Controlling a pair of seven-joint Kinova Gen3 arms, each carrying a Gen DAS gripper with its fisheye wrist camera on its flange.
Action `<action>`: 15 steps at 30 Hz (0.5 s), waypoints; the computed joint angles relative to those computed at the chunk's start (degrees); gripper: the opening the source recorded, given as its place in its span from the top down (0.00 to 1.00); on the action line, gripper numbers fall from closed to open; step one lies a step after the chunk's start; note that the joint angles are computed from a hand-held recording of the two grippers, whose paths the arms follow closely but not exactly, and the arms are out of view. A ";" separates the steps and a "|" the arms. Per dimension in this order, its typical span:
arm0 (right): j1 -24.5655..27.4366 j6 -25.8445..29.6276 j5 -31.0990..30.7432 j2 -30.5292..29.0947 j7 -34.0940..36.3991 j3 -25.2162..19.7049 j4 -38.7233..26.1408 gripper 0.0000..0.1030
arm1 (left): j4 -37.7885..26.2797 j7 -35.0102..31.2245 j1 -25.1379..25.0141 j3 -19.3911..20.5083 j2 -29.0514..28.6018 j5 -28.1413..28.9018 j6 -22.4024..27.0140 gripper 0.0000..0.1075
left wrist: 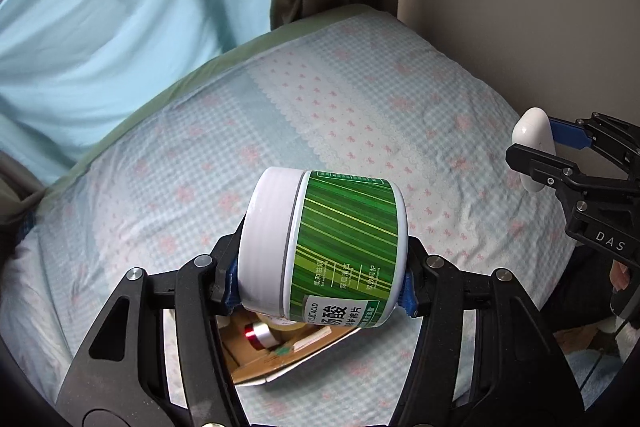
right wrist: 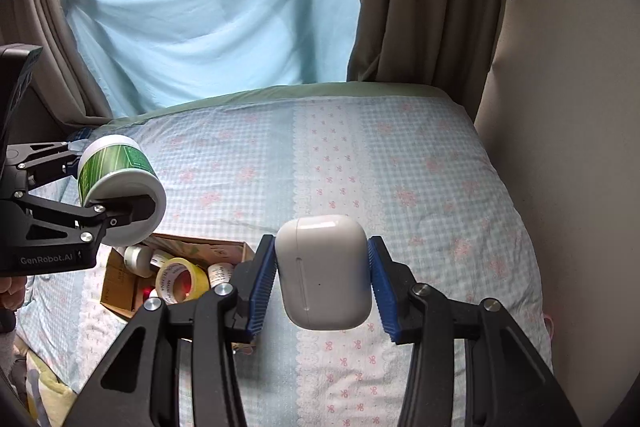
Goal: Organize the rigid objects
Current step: 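Carry the green-label jar and white case over the cardboard box with both tools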
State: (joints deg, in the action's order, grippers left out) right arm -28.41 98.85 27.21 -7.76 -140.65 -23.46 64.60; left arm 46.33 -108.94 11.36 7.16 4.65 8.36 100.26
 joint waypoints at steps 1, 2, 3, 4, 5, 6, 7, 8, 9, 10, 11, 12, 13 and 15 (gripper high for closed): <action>-0.56 0.52 0.74 1.15 -0.92 -1.26 -1.68 0.59 | 0.19 -1.26 -1.81 -1.15 -0.63 1.45 0.54 0.49; -1.58 1.24 1.71 2.43 -2.02 -2.35 -3.47 0.59 | 0.52 -2.67 -3.66 -2.27 -1.25 2.78 0.98 0.49; -3.06 2.16 3.04 3.83 -3.27 -3.25 -5.23 0.59 | 1.00 -4.19 -5.46 -3.32 -1.85 3.95 1.29 0.49; -4.61 2.94 4.39 5.22 -4.46 -3.97 -6.87 0.59 | 2.07 -5.94 -7.31 -4.43 -2.61 5.11 1.24 0.49; -6.16 3.52 5.49 6.52 -5.51 -4.41 -8.30 0.59 | 2.95 -7.40 -8.92 -5.38 -3.09 6.02 1.20 0.49; -7.77 4.07 6.63 7.83 -6.59 -4.72 -9.56 0.59 | 3.96 -8.81 -10.47 -6.32 -3.56 6.82 0.98 0.49; -9.31 4.41 7.53 9.02 -7.67 -4.80 -10.51 0.59 | 4.90 -10.36 -12.04 -7.29 -3.88 7.64 0.80 0.49; -10.85 4.69 8.29 10.10 -8.74 -4.79 -11.43 0.59 | 5.77 -11.76 -13.51 -8.17 -4.12 8.37 0.78 0.49; -12.25 4.77 8.87 11.17 -9.77 -4.62 -12.26 0.59 | 6.67 -13.08 -14.93 -9.00 -4.26 9.09 0.75 0.49; -13.65 4.82 9.44 12.24 -10.77 -4.40 -13.02 0.59 | 7.76 -14.47 -16.36 -9.84 -4.40 9.79 0.63 0.49; -14.91 4.81 9.78 13.30 -11.52 -4.08 -13.71 0.59 | 8.91 -15.77 -17.66 -10.55 -4.55 10.29 0.50 0.49; -16.07 4.77 9.94 14.32 -12.15 -3.68 -14.35 0.59 | 10.32 -16.70 -18.64 -10.97 -4.71 10.36 0.07 0.49; -17.03 4.54 9.86 15.20 -12.66 -3.20 -14.88 0.59 | 11.70 -17.57 -19.59 -11.41 -4.80 10.40 -0.37 0.49; -17.62 2.42 7.97 16.14 -13.67 -1.92 -14.27 0.59 | 14.64 -18.80 -21.17 -12.09 -5.01 10.44 -1.42 0.49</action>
